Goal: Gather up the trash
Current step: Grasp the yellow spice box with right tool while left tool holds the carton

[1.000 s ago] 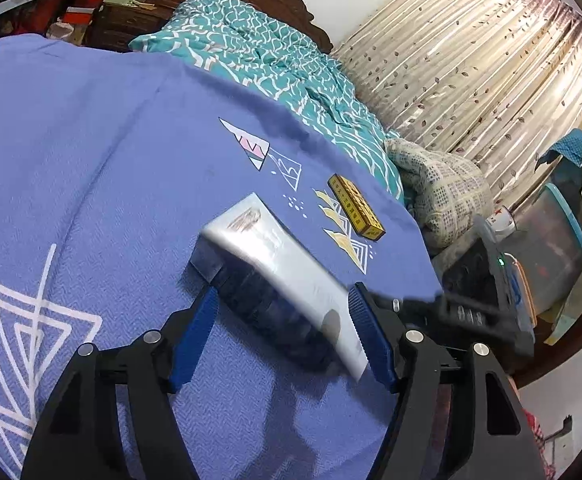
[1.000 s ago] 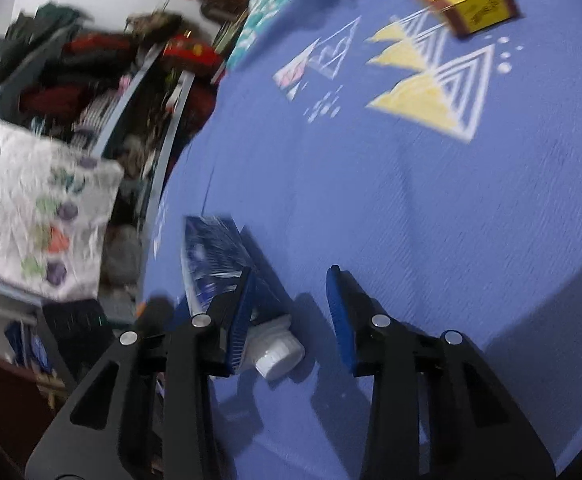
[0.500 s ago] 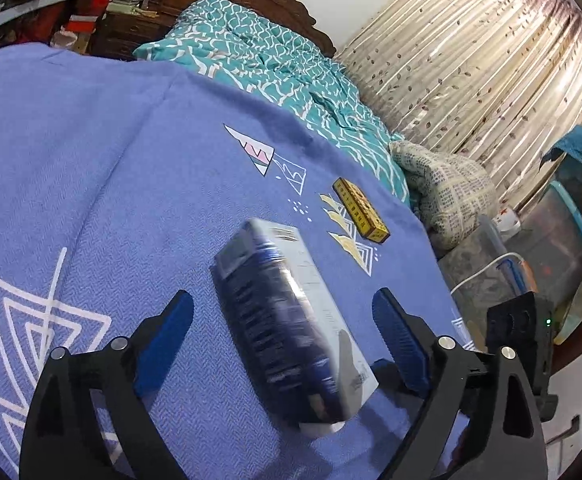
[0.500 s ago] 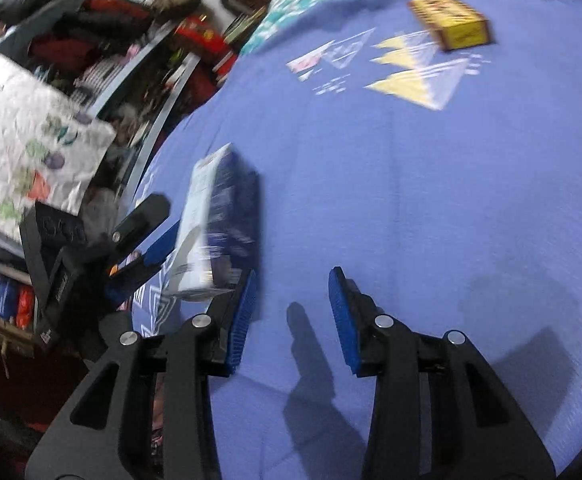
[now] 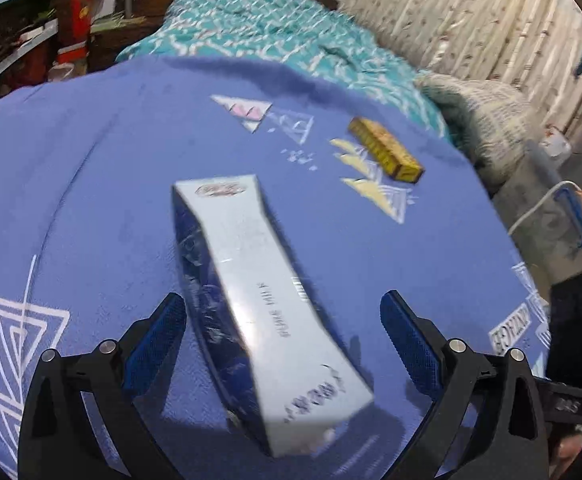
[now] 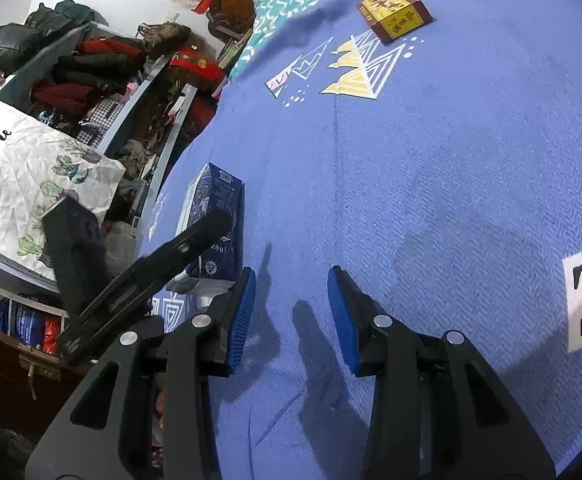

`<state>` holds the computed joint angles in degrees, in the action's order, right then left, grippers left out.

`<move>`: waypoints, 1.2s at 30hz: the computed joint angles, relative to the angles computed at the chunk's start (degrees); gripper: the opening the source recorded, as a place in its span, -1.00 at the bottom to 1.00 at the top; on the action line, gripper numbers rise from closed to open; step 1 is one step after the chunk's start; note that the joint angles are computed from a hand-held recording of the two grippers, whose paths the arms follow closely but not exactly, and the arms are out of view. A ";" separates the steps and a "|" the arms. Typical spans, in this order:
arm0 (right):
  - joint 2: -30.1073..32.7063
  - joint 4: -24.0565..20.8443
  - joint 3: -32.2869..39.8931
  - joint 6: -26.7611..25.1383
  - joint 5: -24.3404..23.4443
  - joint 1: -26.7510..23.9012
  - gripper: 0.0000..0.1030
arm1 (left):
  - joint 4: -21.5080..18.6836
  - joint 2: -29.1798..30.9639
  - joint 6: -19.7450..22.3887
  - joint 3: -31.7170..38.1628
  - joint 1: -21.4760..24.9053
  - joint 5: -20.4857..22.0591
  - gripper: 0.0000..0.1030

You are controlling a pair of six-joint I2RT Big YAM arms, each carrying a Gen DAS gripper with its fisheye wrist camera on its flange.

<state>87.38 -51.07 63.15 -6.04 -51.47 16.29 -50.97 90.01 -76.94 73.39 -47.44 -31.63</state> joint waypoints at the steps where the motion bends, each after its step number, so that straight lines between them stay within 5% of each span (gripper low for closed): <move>1: 1.15 -1.54 0.96 -2.21 -0.42 -1.27 -0.21 | -0.27 -0.35 -0.72 -0.44 0.00 -0.79 0.50; 2: 1.18 -1.35 1.03 -2.33 -0.13 -1.50 -0.20 | 0.74 -1.09 -0.62 -1.46 0.08 -0.79 0.30; 7: 1.58 4.37 4.02 1.40 1.99 -3.00 -0.19 | 6.67 -5.27 -0.50 -6.69 -0.83 -0.12 0.17; 8: 1.62 6.89 4.67 3.20 3.41 -3.11 -0.10 | 7.21 -5.76 -0.60 -7.24 -1.05 -0.17 0.15; 10: 2.43 12.56 6.50 6.94 8.25 -3.23 0.40 | 7.88 -6.69 -0.79 -8.34 -1.58 -0.57 0.12; 13: 6.16 18.82 11.17 11.07 14.79 -2.31 0.54 | 7.89 -6.69 -0.98 -8.33 -1.83 -0.93 0.11; 19: 18.00 15.24 27.34 11.26 25.62 2.65 0.73 | 7.19 -5.87 -0.98 -7.34 -1.54 -0.75 0.16; 22: 22.25 12.16 32.62 9.24 30.51 5.69 0.75 | 6.57 -5.78 -1.39 -7.11 -1.57 -1.16 0.30; 24: 24.40 10.91 34.45 8.08 33.49 7.27 0.76 | 4.71 -5.73 -3.43 -6.78 -1.81 -2.56 0.69; 27: 26.40 9.68 35.95 6.24 37.66 8.46 0.72 | 6.22 -7.07 -5.18 -8.43 -1.93 -3.85 0.72; 29: 26.16 10.71 35.15 5.02 40.40 9.15 0.45 | 7.38 -7.57 -5.36 -9.14 -1.64 -3.31 0.72; 30: 25.51 11.09 34.38 4.26 41.08 9.12 0.19 | 7.74 -7.69 -5.25 -9.25 -1.56 -3.29 0.69; 31: 24.97 11.33 33.70 3.27 42.10 9.38 0.18 | 8.10 -7.84 -5.08 -9.41 -1.60 -3.57 0.64; 33: 23.48 11.69 31.97 2.03 42.33 9.61 0.18 | 10.06 -8.04 -3.20 -9.80 -1.79 -3.72 0.21; 36: 19.63 13.49 26.54 0.74 40.84 9.77 0.18 | 9.64 -6.62 0.04 -7.94 -2.47 -4.09 0.09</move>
<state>107.01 -37.57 89.69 -5.31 -10.63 26.05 -41.33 83.39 -76.90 65.45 -49.91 -35.72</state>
